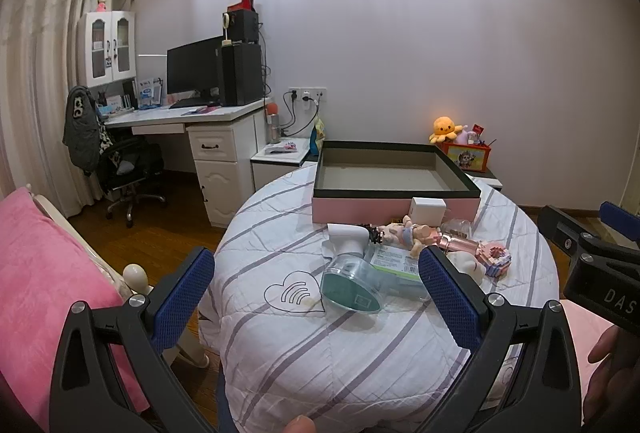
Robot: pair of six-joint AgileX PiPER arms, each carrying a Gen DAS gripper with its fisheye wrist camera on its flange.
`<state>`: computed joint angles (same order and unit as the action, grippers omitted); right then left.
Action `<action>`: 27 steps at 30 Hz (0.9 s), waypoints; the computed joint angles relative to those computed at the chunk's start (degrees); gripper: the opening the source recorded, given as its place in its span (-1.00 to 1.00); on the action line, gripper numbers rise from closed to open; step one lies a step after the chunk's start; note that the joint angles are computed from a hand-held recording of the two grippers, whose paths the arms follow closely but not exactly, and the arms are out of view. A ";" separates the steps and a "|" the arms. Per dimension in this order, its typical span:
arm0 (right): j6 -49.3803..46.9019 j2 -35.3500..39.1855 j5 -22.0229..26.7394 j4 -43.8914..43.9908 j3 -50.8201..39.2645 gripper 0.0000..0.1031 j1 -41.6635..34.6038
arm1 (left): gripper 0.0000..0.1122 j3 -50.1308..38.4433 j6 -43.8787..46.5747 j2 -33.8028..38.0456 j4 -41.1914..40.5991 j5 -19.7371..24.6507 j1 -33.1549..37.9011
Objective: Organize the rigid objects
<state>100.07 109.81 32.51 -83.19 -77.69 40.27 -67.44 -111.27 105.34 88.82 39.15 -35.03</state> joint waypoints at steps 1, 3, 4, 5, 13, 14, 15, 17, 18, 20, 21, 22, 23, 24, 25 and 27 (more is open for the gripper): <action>-0.05 0.02 0.03 0.06 -0.04 1.00 0.01 | 0.83 0.00 0.00 0.00 0.00 0.00 0.00; 0.02 0.03 0.01 -0.03 -0.04 1.00 0.02 | 0.83 -0.05 0.11 0.03 -0.10 -0.01 0.03; 0.01 0.05 -0.06 -0.06 -0.04 1.00 0.00 | 0.84 0.03 -0.02 -0.01 -0.06 0.01 0.00; 0.16 -0.03 -0.13 -0.20 0.15 1.00 -0.04 | 0.83 -0.06 0.06 0.05 -0.20 -0.01 0.01; 1.97 1.32 -2.81 -2.14 1.05 1.00 -1.94 | 0.83 0.09 -1.30 2.37 1.02 -2.24 1.44; 1.62 1.84 -3.40 -1.55 0.90 1.00 -2.57 | 0.83 -0.33 -0.95 3.17 0.53 -2.75 1.89; 1.32 2.33 -3.87 -1.02 0.79 1.00 -3.17 | 0.84 -0.37 -1.15 3.78 0.62 -3.08 2.25; 0.95 3.21 -4.71 -0.35 0.67 1.00 -4.17 | 0.84 -0.45 -1.52 5.00 0.82 -3.72 2.83; 0.49 3.92 -5.33 0.26 0.49 1.00 -4.82 | 0.84 -0.82 -1.28 5.82 0.58 -4.30 3.22; -0.40 5.03 -6.11 1.31 0.08 1.00 -5.62 | 0.84 -1.63 -0.83 7.31 0.10 -5.40 3.90; -1.20 5.87 -6.69 2.17 -0.32 1.00 -6.19 | 0.84 -2.17 -0.76 8.21 0.05 -6.00 4.24; -1.83 6.52 -7.12 2.84 -0.66 1.00 -6.58 | 0.83 -2.76 -0.64 9.09 0.05 -6.62 4.57; -2.97 7.36 -7.60 4.04 -1.17 1.00 -7.01 | 0.84 -3.29 -0.49 9.84 0.06 -7.05 4.82; -4.42 8.11 -8.27 5.39 -1.75 1.00 -7.61 | 0.84 -4.11 0.00 10.84 -0.17 -7.48 5.08; -5.54 8.74 -8.66 6.51 -2.17 1.00 -7.92 | 0.84 -4.81 0.50 11.65 -0.36 -7.92 5.30; -8.14 10.17 -9.47 8.98 -3.22 1.00 -8.53 | 0.83 -6.85 2.30 13.63 -1.40 -8.79 5.75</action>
